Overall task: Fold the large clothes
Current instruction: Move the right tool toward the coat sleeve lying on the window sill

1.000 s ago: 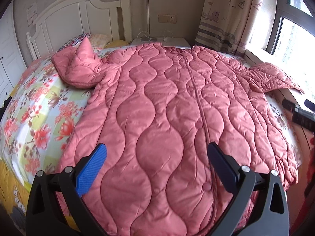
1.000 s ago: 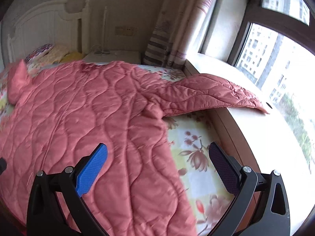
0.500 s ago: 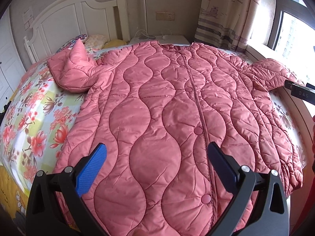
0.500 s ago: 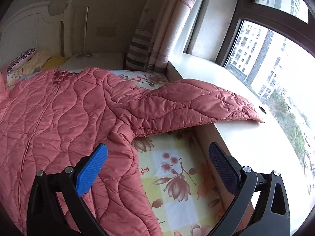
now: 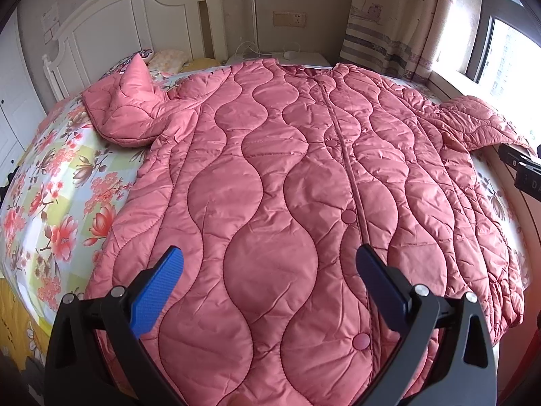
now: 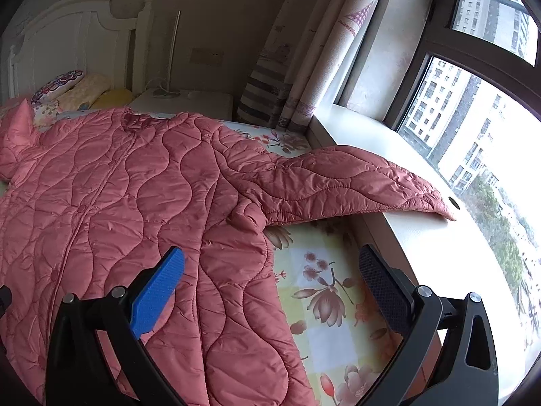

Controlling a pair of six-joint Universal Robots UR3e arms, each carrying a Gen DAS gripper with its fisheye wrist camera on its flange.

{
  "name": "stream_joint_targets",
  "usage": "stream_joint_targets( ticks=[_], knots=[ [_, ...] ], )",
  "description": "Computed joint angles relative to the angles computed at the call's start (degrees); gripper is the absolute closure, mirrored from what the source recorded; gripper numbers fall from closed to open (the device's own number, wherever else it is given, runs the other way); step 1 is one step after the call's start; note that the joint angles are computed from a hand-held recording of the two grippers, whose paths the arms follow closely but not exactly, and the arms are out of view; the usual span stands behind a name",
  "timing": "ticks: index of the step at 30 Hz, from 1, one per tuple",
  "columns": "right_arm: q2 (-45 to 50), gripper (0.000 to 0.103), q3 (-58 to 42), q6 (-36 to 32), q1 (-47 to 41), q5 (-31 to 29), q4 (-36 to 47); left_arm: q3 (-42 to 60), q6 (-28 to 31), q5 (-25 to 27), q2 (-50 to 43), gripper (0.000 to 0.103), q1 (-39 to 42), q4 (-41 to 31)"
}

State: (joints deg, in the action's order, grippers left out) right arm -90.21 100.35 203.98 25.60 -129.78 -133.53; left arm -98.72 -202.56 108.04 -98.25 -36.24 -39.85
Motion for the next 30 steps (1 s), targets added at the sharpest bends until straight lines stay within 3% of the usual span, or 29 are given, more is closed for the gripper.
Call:
stream_joint_targets(
  ticks=[30],
  knots=[
    [1.9,0.004,-1.4,1.6,0.9,0.7,1.4,-1.8,-0.1,-0.6,0.9,0.002,0.9,1.1]
  ],
)
